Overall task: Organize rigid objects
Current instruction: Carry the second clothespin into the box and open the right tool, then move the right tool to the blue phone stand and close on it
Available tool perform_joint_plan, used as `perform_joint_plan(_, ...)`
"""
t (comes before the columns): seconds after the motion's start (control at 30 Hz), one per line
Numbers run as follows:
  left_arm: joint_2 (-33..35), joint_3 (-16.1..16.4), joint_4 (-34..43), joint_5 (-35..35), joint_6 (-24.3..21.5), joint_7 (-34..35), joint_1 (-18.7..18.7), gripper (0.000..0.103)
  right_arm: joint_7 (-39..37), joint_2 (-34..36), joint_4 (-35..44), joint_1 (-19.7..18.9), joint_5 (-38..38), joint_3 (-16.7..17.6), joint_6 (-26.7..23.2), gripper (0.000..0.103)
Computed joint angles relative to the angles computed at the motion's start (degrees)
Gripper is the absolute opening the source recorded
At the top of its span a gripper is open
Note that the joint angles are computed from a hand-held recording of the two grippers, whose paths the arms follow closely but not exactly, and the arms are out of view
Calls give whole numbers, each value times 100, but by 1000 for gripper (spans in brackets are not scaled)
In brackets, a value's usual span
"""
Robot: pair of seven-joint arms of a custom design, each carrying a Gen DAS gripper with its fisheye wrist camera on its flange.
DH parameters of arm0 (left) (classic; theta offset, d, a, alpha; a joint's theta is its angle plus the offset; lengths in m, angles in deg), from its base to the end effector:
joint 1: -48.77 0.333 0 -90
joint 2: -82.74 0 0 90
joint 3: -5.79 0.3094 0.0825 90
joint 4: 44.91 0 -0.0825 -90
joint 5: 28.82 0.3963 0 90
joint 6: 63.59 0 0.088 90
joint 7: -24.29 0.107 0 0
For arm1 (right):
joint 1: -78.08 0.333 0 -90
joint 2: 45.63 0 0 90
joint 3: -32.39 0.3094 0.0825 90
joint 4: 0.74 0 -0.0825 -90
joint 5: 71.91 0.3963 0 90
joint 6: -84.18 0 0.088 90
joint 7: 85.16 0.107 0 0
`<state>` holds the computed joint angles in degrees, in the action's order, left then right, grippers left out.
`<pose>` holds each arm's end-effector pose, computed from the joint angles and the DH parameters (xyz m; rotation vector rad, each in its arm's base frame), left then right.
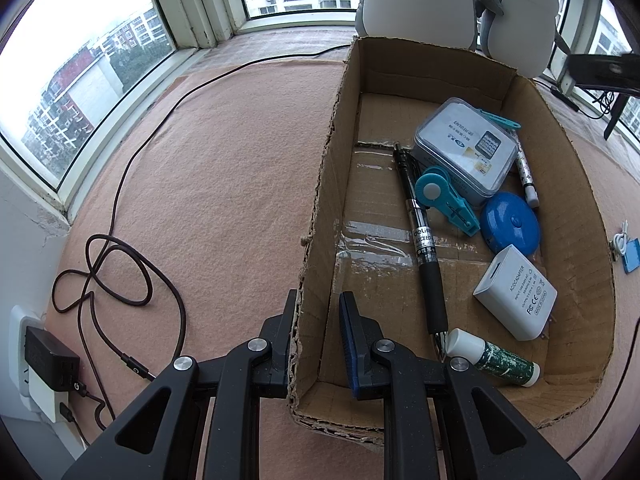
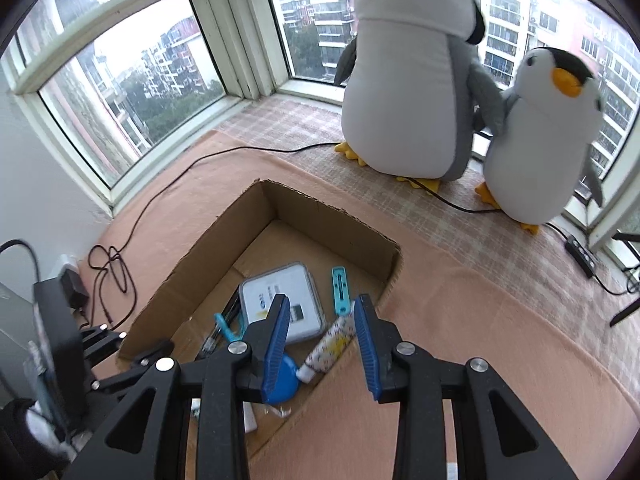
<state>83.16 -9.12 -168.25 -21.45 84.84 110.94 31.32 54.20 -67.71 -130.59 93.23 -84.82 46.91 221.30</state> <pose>0.4926 -0.3148 0.4297 -1.3174 2.5000 -0.4920 0.4249 0.2536 0.5521 -1.6631 2.0561 -0.4532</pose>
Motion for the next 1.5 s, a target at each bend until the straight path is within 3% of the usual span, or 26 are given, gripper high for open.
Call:
perform_joint_plan(0.33,-20,-6,-25,36,5,-19,-8,19,325,-1619,-823,-28,230,266,-582,30)
perform_joint_plan(0.5,-22,-3,-30,38,9,-16,-8,19,577,-2551,-1268,-98,382,467,-1249,30)
perform_joint_plan(0.77,-40,-4,-48,70,7,-33,-15,19,850,-3873,-2152,10,868,504,-2173,31)
perform_joint_plan(0.8,-38,-8,-43,84,0,-53,-20,19,878,-3980,-2263,40,946,508,-2273,35)
perform_joint_plan(0.83,-39,-4,-45,82,0,-49,-16,19,904,-4059,-2357,65,1018,507,-2313,44)
perform_joint_plan(0.9,-35,-11,-36,107,-9,-91,-25,19,982,-4240,-2576,120,1153,516,-2384,50)
perform_joint_plan(1.17,-27,-18,-13,174,-41,-145,-40,19,1357,-4583,-3169,158,1401,530,-2563,50)
perform_joint_plan(1.5,-25,-21,-11,177,-39,-159,-45,19,1369,-4026,-3254,256,1524,451,-1987,52)
